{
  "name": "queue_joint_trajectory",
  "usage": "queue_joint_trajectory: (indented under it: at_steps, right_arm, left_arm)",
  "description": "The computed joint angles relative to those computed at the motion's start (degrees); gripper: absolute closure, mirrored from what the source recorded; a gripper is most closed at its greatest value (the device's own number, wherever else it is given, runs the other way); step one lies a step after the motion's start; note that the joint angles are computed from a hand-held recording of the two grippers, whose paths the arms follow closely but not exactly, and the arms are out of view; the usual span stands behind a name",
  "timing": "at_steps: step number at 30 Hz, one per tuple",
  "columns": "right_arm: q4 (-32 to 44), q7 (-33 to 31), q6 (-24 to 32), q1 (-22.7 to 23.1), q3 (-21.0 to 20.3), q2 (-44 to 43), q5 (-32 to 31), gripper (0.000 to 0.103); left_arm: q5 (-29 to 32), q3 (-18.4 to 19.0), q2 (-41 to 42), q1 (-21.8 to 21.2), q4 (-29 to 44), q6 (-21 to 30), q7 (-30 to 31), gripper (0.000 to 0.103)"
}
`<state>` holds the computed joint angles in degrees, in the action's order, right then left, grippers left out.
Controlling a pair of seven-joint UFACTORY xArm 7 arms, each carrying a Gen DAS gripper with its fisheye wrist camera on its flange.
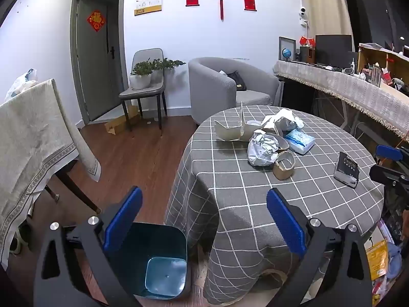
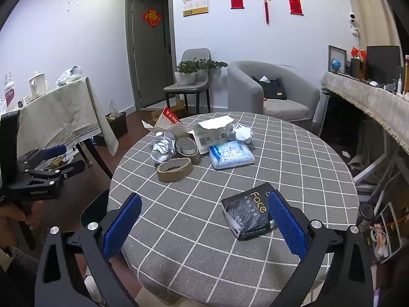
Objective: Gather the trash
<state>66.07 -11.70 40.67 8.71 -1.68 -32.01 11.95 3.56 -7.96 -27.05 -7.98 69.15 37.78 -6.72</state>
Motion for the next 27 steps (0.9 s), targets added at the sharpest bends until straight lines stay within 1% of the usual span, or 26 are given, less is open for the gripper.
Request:
queue_joint_trajectory:
  at_steps: [27]
  right_arm:
    - [0.1,-0.3,0.3,0.4,-0.2,0.2,0.5,0.003]
  left_arm:
    - [-0.4,0.3,-0.1,-0.2,0.2,0.4,0.2,0.004]
